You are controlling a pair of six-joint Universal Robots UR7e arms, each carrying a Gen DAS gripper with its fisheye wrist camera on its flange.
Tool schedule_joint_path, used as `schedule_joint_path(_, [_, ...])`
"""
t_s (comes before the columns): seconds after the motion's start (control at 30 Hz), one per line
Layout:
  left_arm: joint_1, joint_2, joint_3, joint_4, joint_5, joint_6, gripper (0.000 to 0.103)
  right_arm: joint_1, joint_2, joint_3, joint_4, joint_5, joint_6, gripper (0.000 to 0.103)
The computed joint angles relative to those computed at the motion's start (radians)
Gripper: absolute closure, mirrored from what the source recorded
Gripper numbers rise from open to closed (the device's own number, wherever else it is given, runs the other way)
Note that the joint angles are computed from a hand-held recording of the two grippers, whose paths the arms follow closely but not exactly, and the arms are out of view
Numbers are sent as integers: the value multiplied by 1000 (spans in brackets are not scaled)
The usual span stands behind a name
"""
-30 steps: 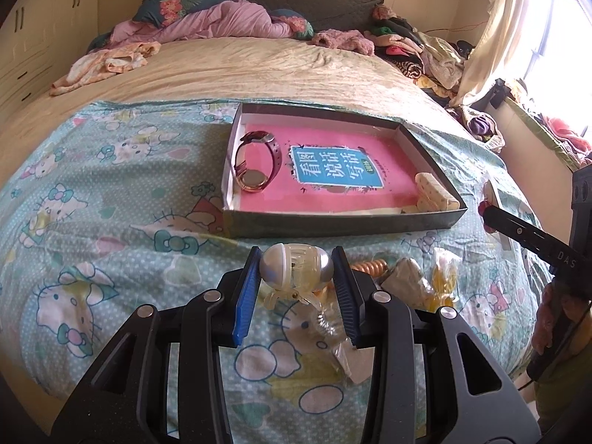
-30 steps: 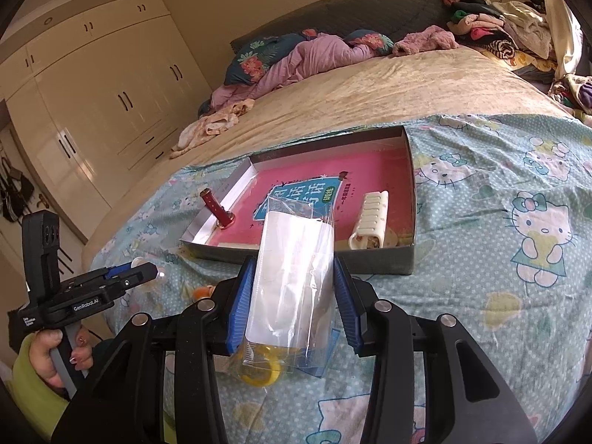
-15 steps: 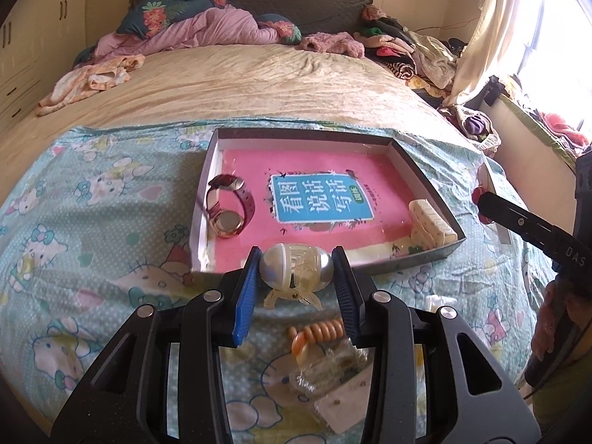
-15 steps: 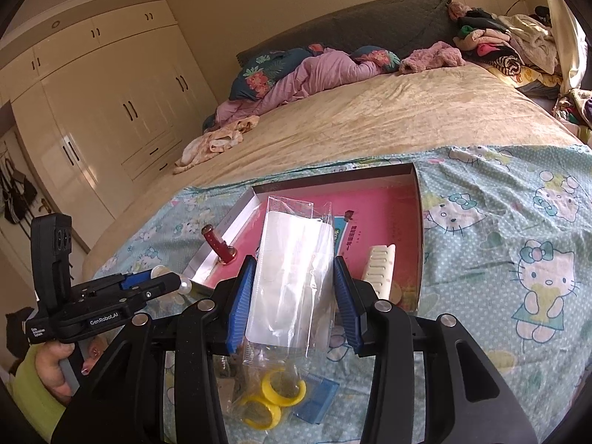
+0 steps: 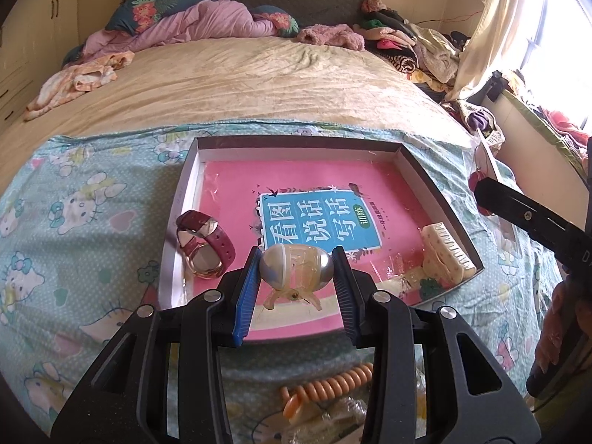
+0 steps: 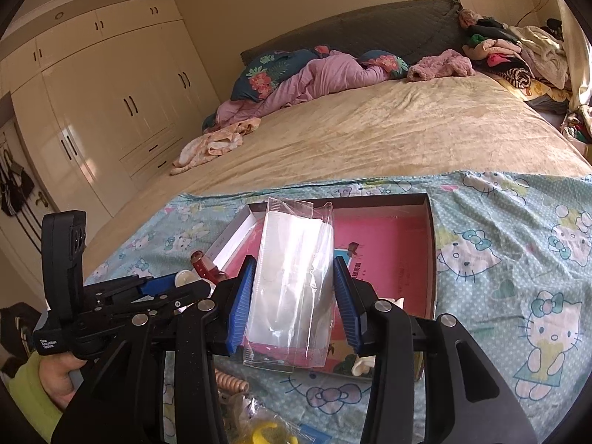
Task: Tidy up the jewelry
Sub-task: 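Carry the earrings and plastic bag into the pink tray and open both tools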
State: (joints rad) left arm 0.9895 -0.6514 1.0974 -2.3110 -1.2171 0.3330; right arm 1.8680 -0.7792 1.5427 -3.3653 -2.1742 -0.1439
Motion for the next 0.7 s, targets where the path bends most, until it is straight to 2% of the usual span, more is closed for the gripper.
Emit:
schedule_joint_path(0.3, [10, 45, -29, 22, -2, 11, 73, -30, 38, -73, 90, -3, 15, 63])
schedule_joint_path(0.7, [23, 54, -23, 21, 2, 9, 73, -69, 84, -157, 221, -21, 51, 63])
